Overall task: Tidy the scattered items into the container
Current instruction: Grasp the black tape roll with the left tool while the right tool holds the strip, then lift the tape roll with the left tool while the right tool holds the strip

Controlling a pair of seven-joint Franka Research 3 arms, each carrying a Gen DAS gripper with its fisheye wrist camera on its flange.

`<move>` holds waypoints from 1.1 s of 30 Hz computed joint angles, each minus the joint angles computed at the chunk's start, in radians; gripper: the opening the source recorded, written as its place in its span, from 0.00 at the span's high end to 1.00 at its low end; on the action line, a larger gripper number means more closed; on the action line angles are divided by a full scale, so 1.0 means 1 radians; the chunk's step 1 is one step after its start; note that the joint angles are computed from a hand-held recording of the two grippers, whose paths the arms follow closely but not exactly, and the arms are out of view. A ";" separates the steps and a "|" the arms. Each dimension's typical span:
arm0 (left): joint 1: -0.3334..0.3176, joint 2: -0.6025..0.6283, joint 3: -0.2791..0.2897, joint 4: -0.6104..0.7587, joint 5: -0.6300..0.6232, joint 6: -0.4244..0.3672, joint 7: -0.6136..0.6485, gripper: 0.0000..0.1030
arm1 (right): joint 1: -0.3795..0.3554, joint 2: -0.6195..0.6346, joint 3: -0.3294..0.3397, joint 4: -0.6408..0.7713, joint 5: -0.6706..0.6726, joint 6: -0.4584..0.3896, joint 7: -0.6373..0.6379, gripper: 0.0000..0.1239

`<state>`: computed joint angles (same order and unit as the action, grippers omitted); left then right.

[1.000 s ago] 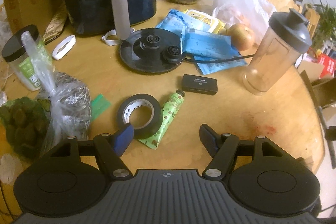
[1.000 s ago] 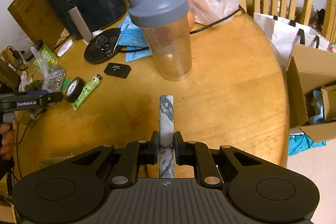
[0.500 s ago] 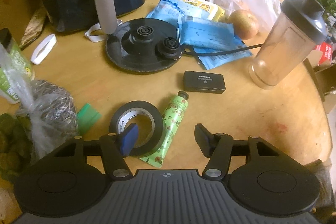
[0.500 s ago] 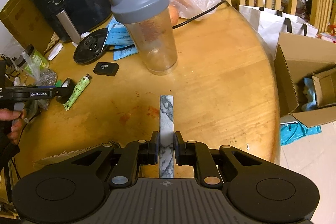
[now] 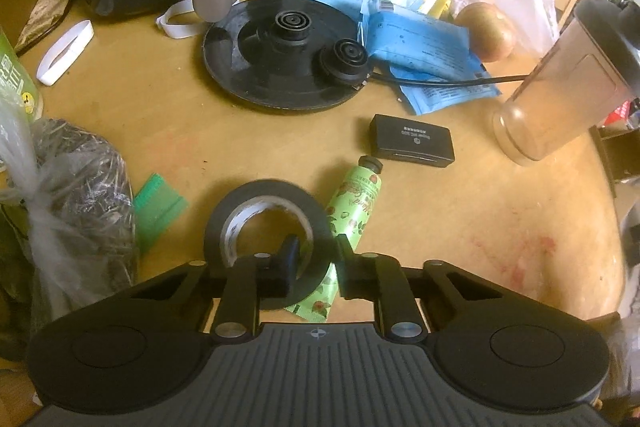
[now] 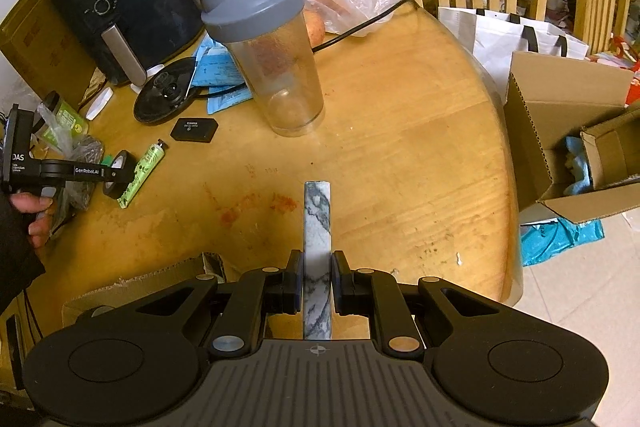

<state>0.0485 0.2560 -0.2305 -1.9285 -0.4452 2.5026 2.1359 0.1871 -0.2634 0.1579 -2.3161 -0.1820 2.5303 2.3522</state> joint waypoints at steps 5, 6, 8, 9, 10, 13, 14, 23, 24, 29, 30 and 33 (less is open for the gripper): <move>0.003 -0.027 -0.004 -0.034 -0.028 0.023 0.017 0.85 | 0.002 -0.003 0.000 -0.003 0.002 -0.003 -0.004 0.87; 0.003 -0.036 -0.004 -0.043 -0.037 0.029 0.021 0.85 | 0.003 0.000 -0.001 -0.001 0.003 -0.003 -0.007 0.87; 0.004 -0.059 -0.004 -0.064 -0.066 0.037 0.039 0.85 | 0.004 0.011 -0.002 0.009 0.005 -0.004 -0.015 0.87; 0.004 -0.070 -0.003 -0.073 -0.082 0.039 0.050 0.85 | 0.006 0.015 -0.004 0.013 0.006 -0.002 -0.021 0.87; 0.002 -0.084 -0.001 -0.083 -0.096 0.040 0.059 0.85 | 0.009 0.020 -0.006 0.017 0.008 0.000 -0.029 0.87; -0.006 -0.121 0.011 -0.112 -0.135 0.042 0.083 0.85 | 0.018 0.040 -0.012 0.034 0.019 0.007 -0.060 0.87; -0.010 -0.134 0.017 -0.122 -0.147 0.043 0.089 0.85 | 0.022 0.046 -0.014 0.039 0.023 0.010 -0.070 0.87; -0.059 -0.250 0.071 -0.222 -0.224 0.084 0.088 0.85 | 0.047 0.095 -0.032 0.082 0.063 0.034 -0.165 0.87; -0.066 -0.264 0.077 -0.234 -0.228 0.088 0.084 0.85 | 0.049 0.100 -0.034 0.087 0.069 0.037 -0.177 0.87; -0.103 -0.336 0.107 -0.292 -0.220 0.109 0.053 0.85 | 0.059 0.129 -0.046 0.117 0.102 0.053 -0.243 0.87; -0.110 -0.350 0.112 -0.303 -0.216 0.112 0.044 0.85 | 0.061 0.136 -0.049 0.125 0.110 0.055 -0.259 0.87; -0.134 -0.391 0.131 -0.335 -0.222 0.115 0.020 0.85 | 0.068 0.158 -0.055 0.149 0.134 0.061 -0.302 0.87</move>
